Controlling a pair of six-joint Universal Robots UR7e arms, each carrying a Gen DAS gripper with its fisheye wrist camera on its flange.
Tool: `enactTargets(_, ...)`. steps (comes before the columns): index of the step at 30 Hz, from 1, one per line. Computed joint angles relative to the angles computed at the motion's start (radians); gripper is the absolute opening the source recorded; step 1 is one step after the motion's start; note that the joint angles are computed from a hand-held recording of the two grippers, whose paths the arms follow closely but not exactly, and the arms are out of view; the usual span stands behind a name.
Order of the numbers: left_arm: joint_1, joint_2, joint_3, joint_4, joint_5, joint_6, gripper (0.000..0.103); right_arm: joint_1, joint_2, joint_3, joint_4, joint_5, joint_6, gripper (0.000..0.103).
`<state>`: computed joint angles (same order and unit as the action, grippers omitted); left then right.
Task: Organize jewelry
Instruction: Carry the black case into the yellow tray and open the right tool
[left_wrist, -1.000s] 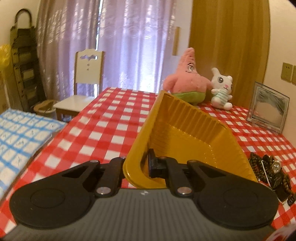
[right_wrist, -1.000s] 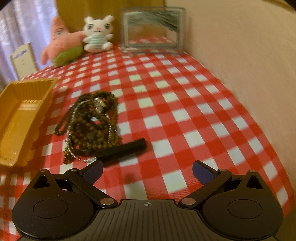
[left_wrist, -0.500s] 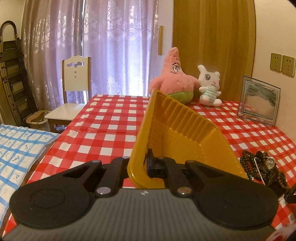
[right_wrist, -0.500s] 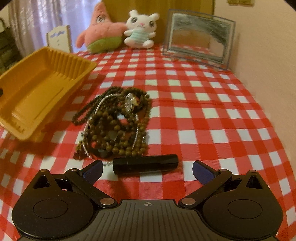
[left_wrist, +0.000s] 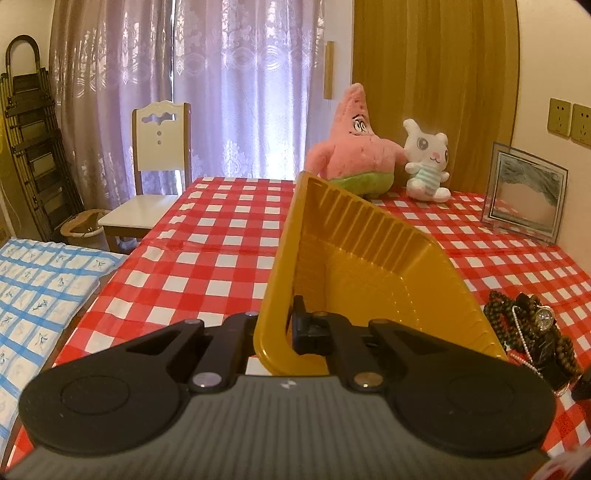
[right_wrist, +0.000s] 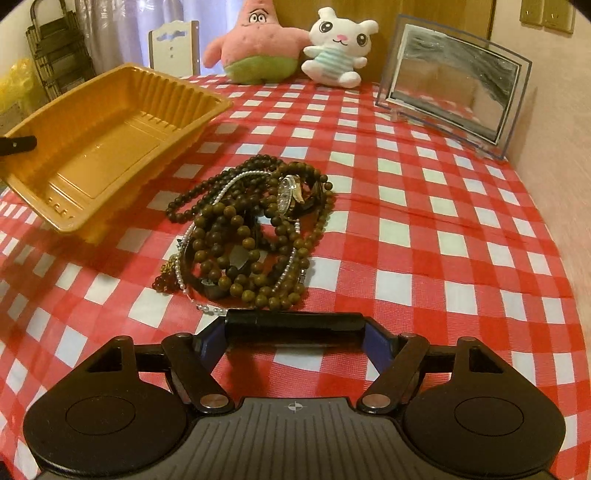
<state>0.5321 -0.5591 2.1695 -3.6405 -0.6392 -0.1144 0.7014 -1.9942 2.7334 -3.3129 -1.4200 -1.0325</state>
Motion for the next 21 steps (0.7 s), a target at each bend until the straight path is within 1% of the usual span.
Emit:
enactTargets(2, 0.003, -0.002, 0.001, -0.003, -0.003, 0.008, 0.004, 0.016, -0.022, -0.009, 0.014, -0.002, 0.028, 0.075)
enactTargets(4, 0.005, -0.003, 0.002, -0.009, -0.007, 0.009, 0.004, 0.047, -0.042, -0.022, 0.037, 0.006, 0.056, 0.075)
enactTargets(6, 0.009, -0.002, 0.002, -0.014, -0.013, 0.014, 0.004, 0.094, -0.047, -0.035, 0.059, 0.023, 0.075, 0.075)
enactTargets(7, 0.011, -0.002, 0.002, -0.016, -0.017, 0.016, 0.004, 0.131, -0.031, -0.041, 0.051, 0.020, 0.079, 0.075)
enactTargets(9, 0.015, -0.004, 0.001, -0.015, -0.024, 0.015, 0.004, 0.207, 0.026, -0.058, 0.023, 0.008, 0.085, 0.075)
enactTargets(13, 0.024, -0.017, 0.008, -0.013, -0.047, 0.017, 0.004, 0.359, 0.182, -0.104, -0.031, -0.019, 0.102, 0.075)
enactTargets(17, 0.031, -0.028, 0.017, -0.010, -0.070, 0.019, 0.004, 0.455, 0.336, -0.143, -0.088, -0.027, 0.073, 0.075)
enactTargets(20, 0.037, -0.035, 0.023, -0.012, -0.086, 0.025, 0.004, 0.497, 0.435, -0.176, -0.102, -0.062, 0.051, 0.075)
enactTargets(21, 0.040, -0.037, 0.023, -0.012, -0.089, 0.026, 0.004, 0.508, 0.471, -0.184, -0.121, -0.084, 0.036, 0.075)
